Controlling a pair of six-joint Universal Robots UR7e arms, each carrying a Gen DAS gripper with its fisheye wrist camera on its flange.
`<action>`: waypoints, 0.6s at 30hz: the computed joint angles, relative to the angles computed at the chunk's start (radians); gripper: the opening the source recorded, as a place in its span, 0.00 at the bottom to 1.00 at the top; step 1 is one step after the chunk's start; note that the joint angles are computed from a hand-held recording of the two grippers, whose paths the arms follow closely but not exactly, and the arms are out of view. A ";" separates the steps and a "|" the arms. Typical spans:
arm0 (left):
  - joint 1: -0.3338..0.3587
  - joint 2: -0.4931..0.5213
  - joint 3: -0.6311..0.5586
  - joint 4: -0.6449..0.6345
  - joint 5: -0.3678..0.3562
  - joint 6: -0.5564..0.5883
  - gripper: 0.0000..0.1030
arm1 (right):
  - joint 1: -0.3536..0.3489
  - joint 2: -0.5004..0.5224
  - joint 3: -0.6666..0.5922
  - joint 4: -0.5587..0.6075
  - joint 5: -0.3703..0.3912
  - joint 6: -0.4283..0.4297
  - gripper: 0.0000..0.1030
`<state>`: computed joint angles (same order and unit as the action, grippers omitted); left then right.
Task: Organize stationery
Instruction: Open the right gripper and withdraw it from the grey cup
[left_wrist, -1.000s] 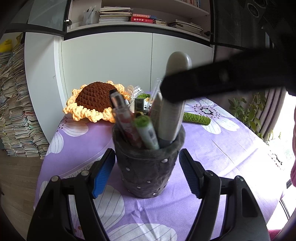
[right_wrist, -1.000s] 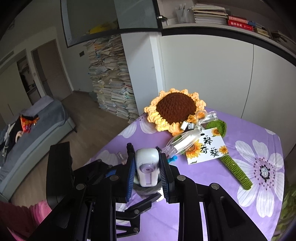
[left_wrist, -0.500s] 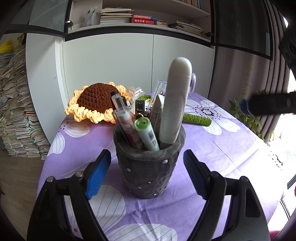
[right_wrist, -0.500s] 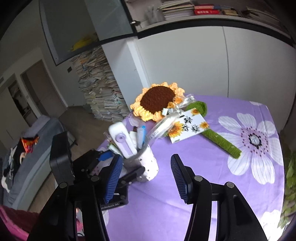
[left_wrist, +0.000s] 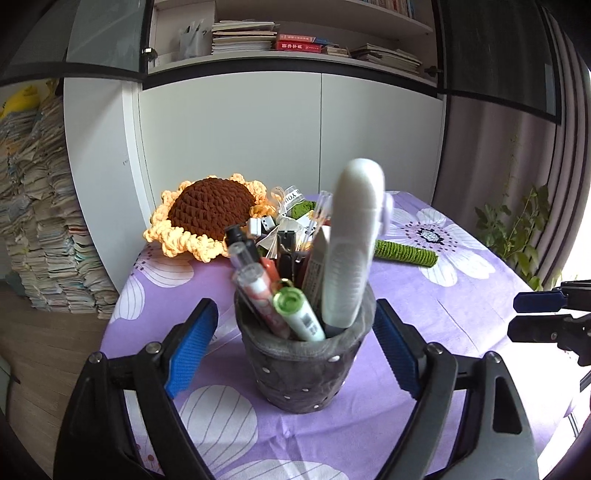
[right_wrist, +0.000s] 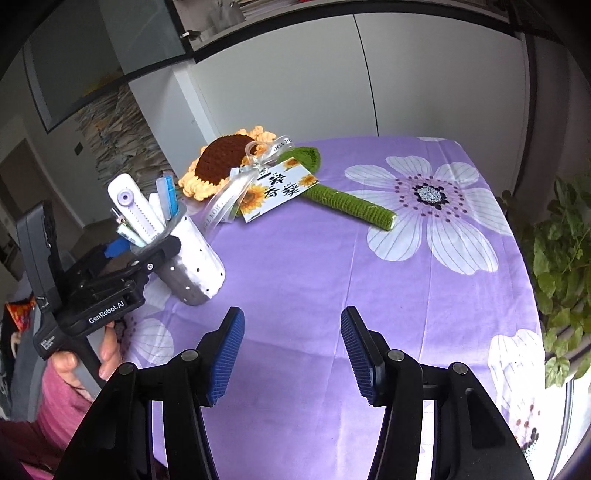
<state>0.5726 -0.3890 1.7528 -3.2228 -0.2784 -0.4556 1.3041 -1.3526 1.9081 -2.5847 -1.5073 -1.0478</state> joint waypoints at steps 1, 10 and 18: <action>0.001 -0.004 0.001 0.021 -0.002 -0.018 0.82 | 0.002 0.001 0.008 -0.018 -0.004 -0.014 0.53; 0.011 -0.032 -0.010 0.237 -0.005 -0.216 0.81 | 0.009 -0.006 0.039 -0.027 0.025 -0.075 0.54; 0.015 -0.025 -0.021 0.214 -0.001 -0.189 0.81 | 0.007 0.008 0.022 0.002 0.013 -0.066 0.54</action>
<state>0.5873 -0.4142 1.7318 -3.0088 -0.2797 -0.6443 1.3112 -1.3442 1.9298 -2.5824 -1.4946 -1.1142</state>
